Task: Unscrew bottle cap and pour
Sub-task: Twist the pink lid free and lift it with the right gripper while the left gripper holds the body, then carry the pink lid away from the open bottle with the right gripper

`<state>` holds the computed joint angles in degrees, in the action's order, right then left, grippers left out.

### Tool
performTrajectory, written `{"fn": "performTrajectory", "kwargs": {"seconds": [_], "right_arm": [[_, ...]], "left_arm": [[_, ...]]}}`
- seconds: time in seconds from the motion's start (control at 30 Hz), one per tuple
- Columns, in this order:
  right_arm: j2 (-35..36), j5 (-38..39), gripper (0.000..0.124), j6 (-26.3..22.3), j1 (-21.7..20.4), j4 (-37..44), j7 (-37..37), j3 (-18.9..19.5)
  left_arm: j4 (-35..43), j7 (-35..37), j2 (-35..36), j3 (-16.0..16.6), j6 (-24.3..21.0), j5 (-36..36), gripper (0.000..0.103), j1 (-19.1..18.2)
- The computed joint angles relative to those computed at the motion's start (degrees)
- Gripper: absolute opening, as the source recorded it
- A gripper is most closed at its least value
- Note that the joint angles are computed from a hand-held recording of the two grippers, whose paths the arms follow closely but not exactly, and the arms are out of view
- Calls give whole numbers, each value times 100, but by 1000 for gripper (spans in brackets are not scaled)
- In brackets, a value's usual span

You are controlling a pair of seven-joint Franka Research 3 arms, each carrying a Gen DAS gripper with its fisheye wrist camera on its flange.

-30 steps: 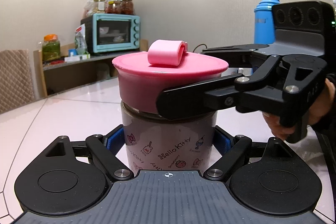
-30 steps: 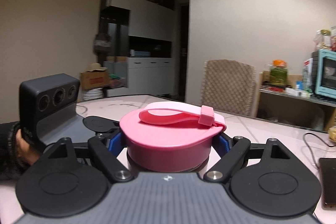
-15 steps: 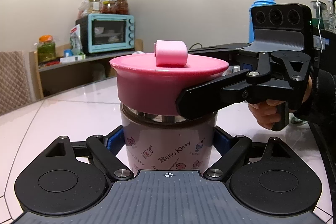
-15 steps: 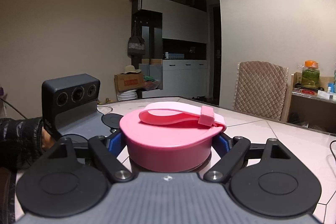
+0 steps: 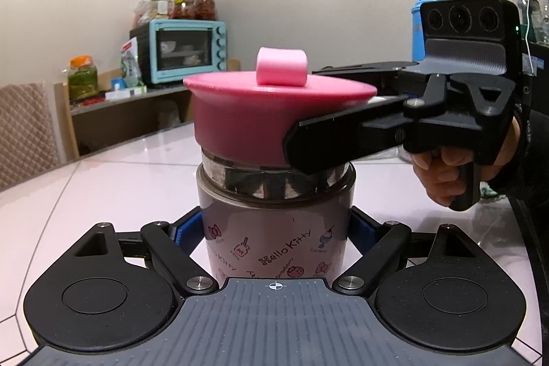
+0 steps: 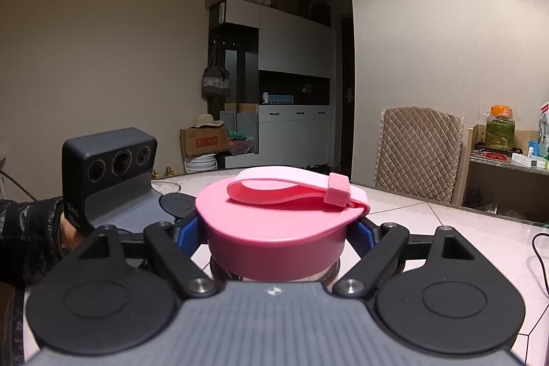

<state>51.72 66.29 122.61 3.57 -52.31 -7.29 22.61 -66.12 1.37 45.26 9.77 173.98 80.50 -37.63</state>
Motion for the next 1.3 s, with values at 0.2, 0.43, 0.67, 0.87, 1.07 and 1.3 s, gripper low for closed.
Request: {"fn": "performTrajectory", "kwargs": {"seconds": [0.2, 0.43, 0.67, 0.87, 1.07, 1.3], "right_arm": [[26, 97, 85, 61, 1, 74, 41, 73], [-268, 407, 85, 343, -50, -385, -122, 99], [-520, 773, 85, 788, 5, -773, -195, 99], [-832, 1254, 85, 1255, 12, -1259, -447, 115], [-1160, 1777, 85, 1771, 99, -1729, -705, 37], [-1571, 2497, 85, 2146, 177, -2339, -1228, -121]], "left_arm": [[-244, 68, -185, -73, -246, -63, 90, -26], [-735, -310, -574, -147, -655, 236, 90, -91], [-1359, -473, -1108, -598, -1304, 455, 90, 57], [-1808, -586, -1488, -987, -2114, 440, 90, 123], [-1992, -819, -1666, -1241, -2954, 396, 90, 66], [-1961, -772, -1679, -1415, -3675, 192, 90, -45]]}}
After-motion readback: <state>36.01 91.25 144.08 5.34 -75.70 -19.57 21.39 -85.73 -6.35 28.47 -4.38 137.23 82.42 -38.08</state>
